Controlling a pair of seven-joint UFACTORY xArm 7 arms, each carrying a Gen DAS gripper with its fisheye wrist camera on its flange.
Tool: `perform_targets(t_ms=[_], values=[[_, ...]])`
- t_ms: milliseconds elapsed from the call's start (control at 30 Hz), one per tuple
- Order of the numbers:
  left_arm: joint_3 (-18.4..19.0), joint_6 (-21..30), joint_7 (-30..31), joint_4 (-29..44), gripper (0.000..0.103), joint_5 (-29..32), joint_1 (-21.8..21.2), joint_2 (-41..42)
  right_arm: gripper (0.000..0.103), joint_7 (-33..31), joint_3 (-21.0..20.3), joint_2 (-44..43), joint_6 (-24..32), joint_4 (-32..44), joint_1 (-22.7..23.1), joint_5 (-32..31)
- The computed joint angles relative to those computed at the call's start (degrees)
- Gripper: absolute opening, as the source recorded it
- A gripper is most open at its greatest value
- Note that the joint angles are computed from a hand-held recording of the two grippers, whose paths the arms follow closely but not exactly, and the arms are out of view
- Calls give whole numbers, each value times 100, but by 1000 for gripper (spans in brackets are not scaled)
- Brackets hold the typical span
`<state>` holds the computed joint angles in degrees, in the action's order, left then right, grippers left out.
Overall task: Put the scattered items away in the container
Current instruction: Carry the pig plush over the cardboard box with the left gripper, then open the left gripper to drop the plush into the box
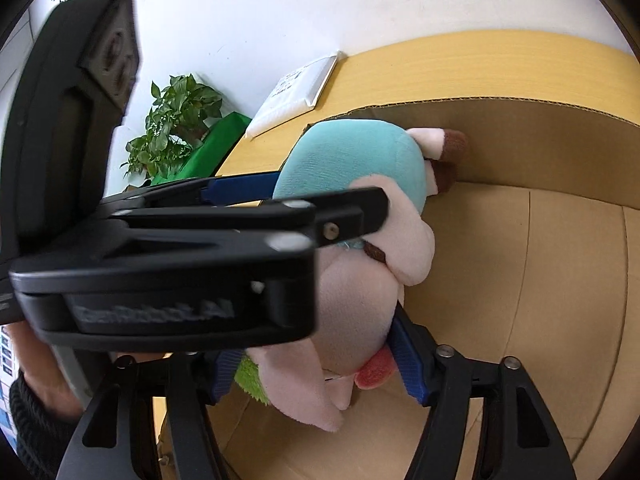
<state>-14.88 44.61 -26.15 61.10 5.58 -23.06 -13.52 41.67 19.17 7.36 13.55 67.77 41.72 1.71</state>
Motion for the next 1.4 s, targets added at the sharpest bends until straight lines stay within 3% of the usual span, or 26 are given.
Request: perform_targets(t_ms=[200, 300, 433, 567, 733, 800, 933, 1033, 1100, 1233, 1400], values=[[-119, -180, -400, -51, 83, 339, 114, -677, 94, 800, -146, -190, -64, 61, 106, -494], [-229, -167, -497, -172, 83, 312, 114, -1194, 95, 1028, -96, -452, -133, -93, 92, -679], [-408, -76, -649, -727, 83, 33, -30, -2183, 103, 373, 74, -1495, -20, -767, 126, 3], [-655, 229, -756, -1431, 83, -356, -388, -3025, 103, 614, 446, -3012, 711, -1592, -1, -65], [-1061, 383, -1165, -2242, 83, -865, -909, -3529, 103, 1136, 852, -5118, 2345, -2422, 188, 128], [-1109, 267, -1368, -2517, 83, -1062, -1091, -3552, 103, 1321, 1052, -5577, 3097, -2522, 189, 181], [-1141, 163, -1780, -2869, 83, -1272, -1337, -3485, 103, 1598, 1178, -5999, 3797, -2918, 109, 366], [-1146, 114, -1995, -2966, 83, -1228, -1431, -3586, 102, 1766, 1194, -6213, 4040, -3238, 82, 468], [-1198, 197, -2130, -2909, 83, -1207, -1494, -3541, 102, 1728, 1261, -6298, 3886, -3389, 80, 402], [-1259, 316, -2352, -2922, 83, -1140, -1600, -3640, 102, 1691, 1382, -6098, 4142, -3126, 22, 300], [-1538, 749, -2697, -2696, 83, -829, -1521, -3809, 102, 1753, 1439, -6565, 4469, -3146, 220, 375]])
